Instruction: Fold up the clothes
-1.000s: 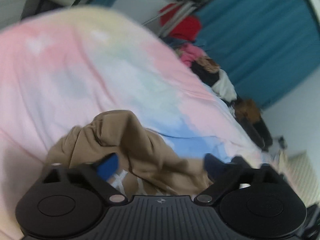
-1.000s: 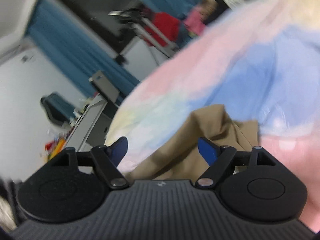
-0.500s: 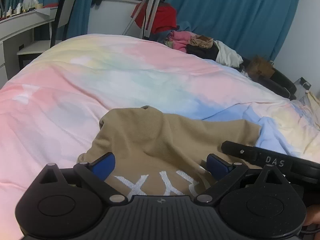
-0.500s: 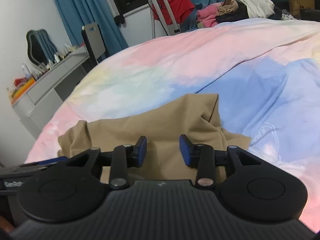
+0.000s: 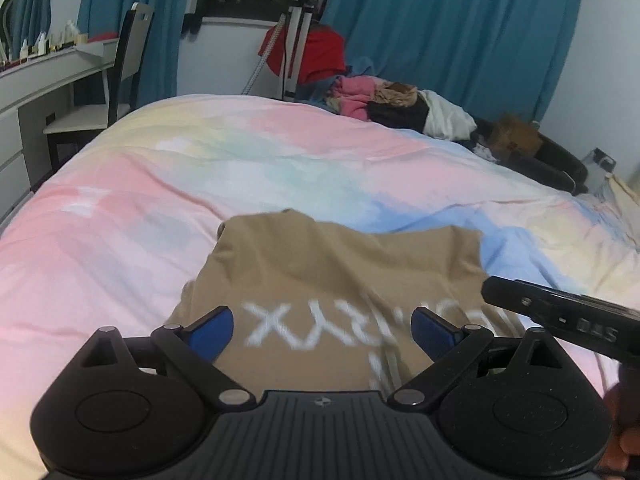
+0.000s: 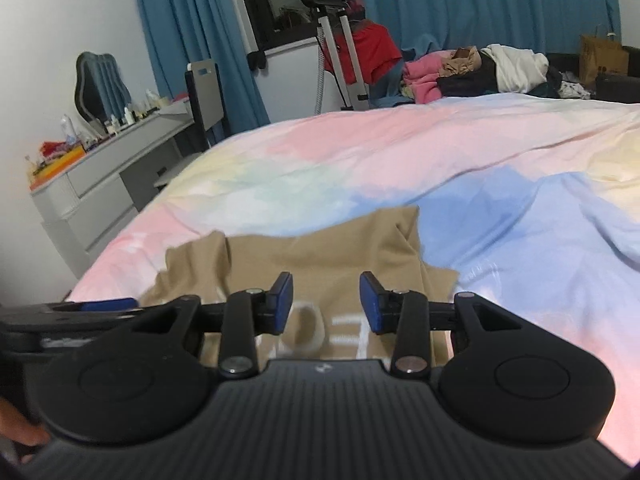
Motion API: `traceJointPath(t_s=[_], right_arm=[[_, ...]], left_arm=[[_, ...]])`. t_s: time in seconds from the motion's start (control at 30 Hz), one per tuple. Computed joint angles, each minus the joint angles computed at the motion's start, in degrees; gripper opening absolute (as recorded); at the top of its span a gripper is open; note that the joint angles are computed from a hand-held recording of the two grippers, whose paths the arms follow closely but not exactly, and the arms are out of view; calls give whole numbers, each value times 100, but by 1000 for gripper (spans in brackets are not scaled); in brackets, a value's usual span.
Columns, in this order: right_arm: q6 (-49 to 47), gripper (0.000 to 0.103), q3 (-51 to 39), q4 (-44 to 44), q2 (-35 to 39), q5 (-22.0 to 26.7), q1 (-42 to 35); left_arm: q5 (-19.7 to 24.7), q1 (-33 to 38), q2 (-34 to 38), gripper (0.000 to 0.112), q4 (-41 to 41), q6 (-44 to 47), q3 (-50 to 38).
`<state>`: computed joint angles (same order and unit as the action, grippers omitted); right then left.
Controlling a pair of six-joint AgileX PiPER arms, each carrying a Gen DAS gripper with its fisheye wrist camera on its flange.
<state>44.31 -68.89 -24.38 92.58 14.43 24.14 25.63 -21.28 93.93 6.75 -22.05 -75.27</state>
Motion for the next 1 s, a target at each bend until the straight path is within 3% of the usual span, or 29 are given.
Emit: traceJointPath(t_s=[0.1,0.27,0.43,0.53,0.67,0.87,1.0], right_arm=[[-112,39,-101,253,261,302,25],[232,38,-14,-48,455,235,82],[704,38,-5,-491,486,350,202],[795,38,8,-522,470,367,211],[942,38,-1,-637,470,421,255],[983,38,-78,-659,480,547,288],[998,38,-93,-633,489,558,284]], left_arm=[[311,-27,75,97,97,-6,2],[518,-114,301,97,367,-219,-128],[1282,-105,137,97,10,-235,-475],[1384,173,-365,97,-1135,-46,-232],[1292,773,-904,98,-3139,936,379],[1577,1475,-406,95,-5355,1715,895],[1209,1652,-102,92,-6421,2267,1178]])
